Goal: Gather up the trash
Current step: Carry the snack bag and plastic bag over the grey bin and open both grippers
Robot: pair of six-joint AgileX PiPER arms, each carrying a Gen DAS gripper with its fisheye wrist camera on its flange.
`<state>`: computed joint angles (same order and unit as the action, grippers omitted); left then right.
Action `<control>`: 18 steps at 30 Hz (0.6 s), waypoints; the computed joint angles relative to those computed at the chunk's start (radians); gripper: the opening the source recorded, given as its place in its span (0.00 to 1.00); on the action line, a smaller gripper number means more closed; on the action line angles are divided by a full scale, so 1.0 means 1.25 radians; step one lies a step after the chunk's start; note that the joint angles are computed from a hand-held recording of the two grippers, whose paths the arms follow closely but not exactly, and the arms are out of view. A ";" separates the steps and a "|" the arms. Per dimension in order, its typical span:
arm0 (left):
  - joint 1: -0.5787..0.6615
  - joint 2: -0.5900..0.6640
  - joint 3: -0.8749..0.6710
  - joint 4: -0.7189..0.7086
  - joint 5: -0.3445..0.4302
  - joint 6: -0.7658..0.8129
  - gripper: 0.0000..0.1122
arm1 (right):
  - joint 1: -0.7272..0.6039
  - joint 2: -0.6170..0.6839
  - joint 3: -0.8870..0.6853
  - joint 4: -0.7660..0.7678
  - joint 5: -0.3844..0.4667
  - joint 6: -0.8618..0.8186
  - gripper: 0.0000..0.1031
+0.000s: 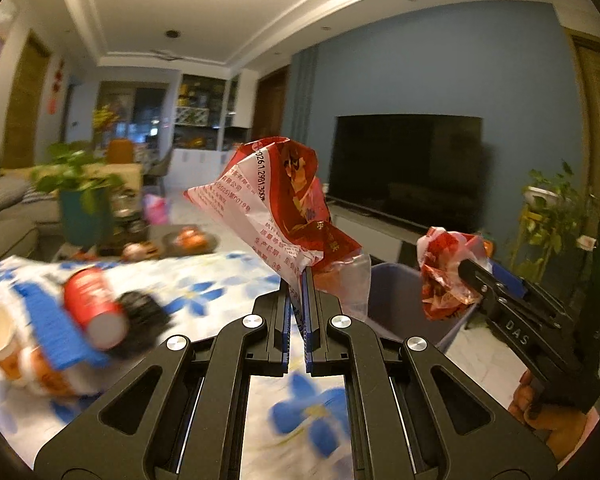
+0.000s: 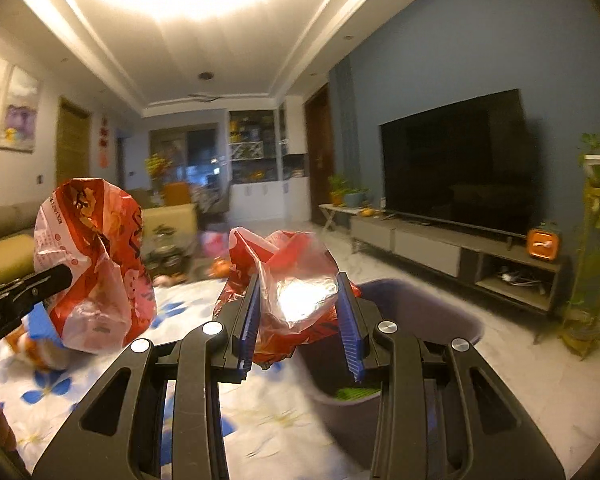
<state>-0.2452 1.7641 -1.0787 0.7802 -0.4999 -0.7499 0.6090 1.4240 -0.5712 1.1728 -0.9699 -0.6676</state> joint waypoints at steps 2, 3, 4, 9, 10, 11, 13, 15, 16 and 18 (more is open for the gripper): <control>-0.038 0.035 -0.061 0.013 0.015 -0.015 0.04 | -0.038 -0.004 0.003 -0.013 0.007 0.016 0.35; -0.053 0.049 -0.083 0.015 0.023 -0.019 0.04 | -0.054 -0.003 0.004 -0.020 0.009 0.022 0.35; -0.067 0.066 -0.111 0.025 0.029 -0.030 0.04 | -0.072 -0.002 0.003 -0.026 0.008 0.025 0.35; -0.131 0.158 -0.240 0.063 0.067 -0.067 0.04 | -0.147 0.005 0.008 -0.071 0.013 0.060 0.36; -0.140 0.174 -0.262 0.069 0.077 -0.072 0.04 | -0.161 0.010 0.006 -0.080 0.014 0.066 0.36; -0.146 0.185 -0.276 0.071 0.082 -0.075 0.04 | -0.177 0.011 0.009 -0.094 0.018 0.077 0.36; -0.159 0.224 -0.327 0.108 0.097 -0.116 0.04 | -0.200 0.020 0.004 -0.113 0.028 0.092 0.36; -0.168 0.254 -0.369 0.152 0.110 -0.163 0.04 | -0.220 0.029 0.007 -0.132 0.032 0.106 0.36; -0.168 0.263 -0.378 0.163 0.109 -0.174 0.04 | -0.230 0.038 0.005 -0.142 0.036 0.113 0.36; -0.175 0.285 -0.410 0.203 0.119 -0.215 0.04 | -0.245 0.050 -0.007 -0.151 0.047 0.119 0.36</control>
